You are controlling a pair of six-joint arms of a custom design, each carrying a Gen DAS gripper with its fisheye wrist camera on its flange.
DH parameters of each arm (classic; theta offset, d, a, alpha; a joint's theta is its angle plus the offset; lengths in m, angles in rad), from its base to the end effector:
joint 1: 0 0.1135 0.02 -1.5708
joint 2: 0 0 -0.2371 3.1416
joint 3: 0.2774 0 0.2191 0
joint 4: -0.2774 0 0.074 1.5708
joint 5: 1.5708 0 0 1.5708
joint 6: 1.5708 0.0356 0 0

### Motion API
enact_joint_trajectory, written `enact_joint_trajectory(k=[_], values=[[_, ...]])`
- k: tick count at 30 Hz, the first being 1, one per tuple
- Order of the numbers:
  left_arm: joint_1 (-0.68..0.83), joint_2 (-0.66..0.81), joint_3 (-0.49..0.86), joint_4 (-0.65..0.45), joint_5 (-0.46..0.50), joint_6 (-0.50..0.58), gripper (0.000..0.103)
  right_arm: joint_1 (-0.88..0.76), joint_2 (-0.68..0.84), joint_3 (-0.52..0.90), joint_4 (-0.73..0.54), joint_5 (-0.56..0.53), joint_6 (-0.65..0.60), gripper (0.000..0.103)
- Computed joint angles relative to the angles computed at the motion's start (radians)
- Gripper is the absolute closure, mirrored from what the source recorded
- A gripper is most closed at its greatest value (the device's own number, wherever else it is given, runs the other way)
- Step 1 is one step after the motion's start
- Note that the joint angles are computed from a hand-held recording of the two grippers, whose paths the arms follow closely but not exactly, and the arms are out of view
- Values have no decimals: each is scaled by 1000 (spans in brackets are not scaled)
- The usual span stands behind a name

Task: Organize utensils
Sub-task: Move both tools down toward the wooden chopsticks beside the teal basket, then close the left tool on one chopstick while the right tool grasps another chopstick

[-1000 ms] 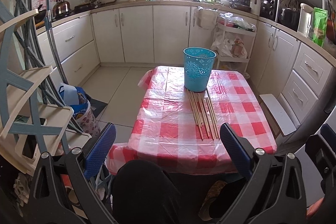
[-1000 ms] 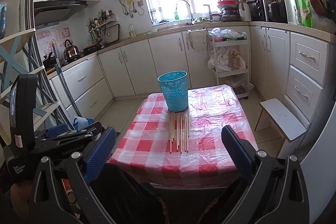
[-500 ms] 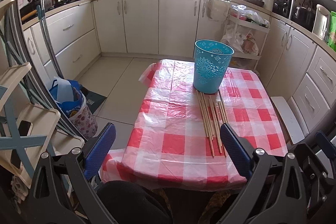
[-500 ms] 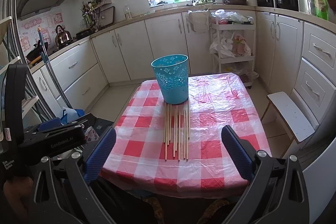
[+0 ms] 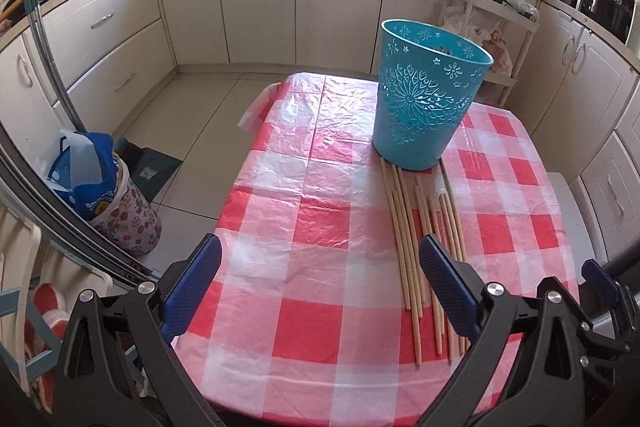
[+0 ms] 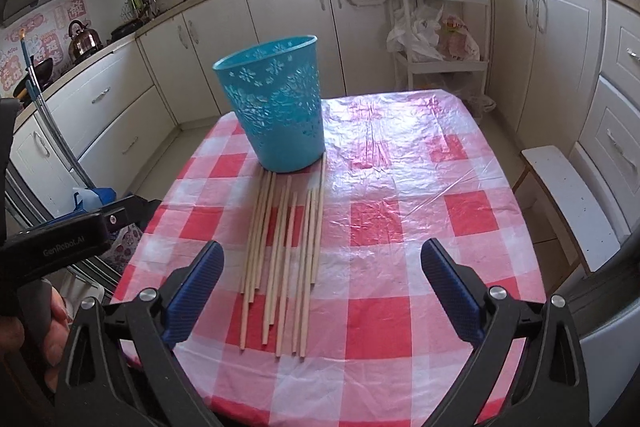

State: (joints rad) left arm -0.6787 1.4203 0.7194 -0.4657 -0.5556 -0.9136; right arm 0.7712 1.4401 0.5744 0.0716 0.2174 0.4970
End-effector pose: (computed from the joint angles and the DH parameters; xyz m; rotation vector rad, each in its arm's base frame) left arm 0.1871 -0.1268 0.1620 -0.4323 2.4337 0.1309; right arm 0.1829 0.1671 0.1494 -0.2190 2.3610 0.3659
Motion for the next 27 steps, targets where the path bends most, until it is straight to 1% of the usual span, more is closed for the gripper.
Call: enact_joint_trajectory(k=[1, 2, 3, 5, 8, 11, 15, 17, 19, 22, 24, 27], values=[[23, 51, 13, 38, 10, 27, 8, -30, 56, 17, 30, -26, -17, 23], [45, 103, 28, 78, 25, 51, 8, -60, 124, 47, 46, -52, -34, 29], [66, 163, 47, 114, 44, 74, 8, -87, 184, 76, 57, -81, -44, 32], [107, 274, 92, 176, 78, 114, 10, -123, 283, 125, 87, -130, -68, 45], [147, 396, 155, 223, 100, 157, 12, -149, 406, 216, 96, -152, -101, 53], [186, 508, 235, 245, 119, 187, 16, -162, 489, 295, 89, -168, -116, 54], [222, 595, 316, 250, 131, 215, 20, -160, 581, 398, 69, -172, -143, 55], [233, 627, 352, 249, 137, 228, 21, -160, 628, 452, 51, -169, -152, 59], [238, 653, 384, 247, 145, 241, 21, -160, 664, 497, 37, -157, -159, 61], [241, 699, 436, 237, 146, 259, 24, -165, 711, 560, 15, -148, -170, 66], [243, 739, 481, 220, 146, 262, 25, -172, 736, 588, 8, -150, -178, 66], [252, 775, 514, 209, 156, 259, 25, -176, 767, 621, -2, -153, -195, 69]])
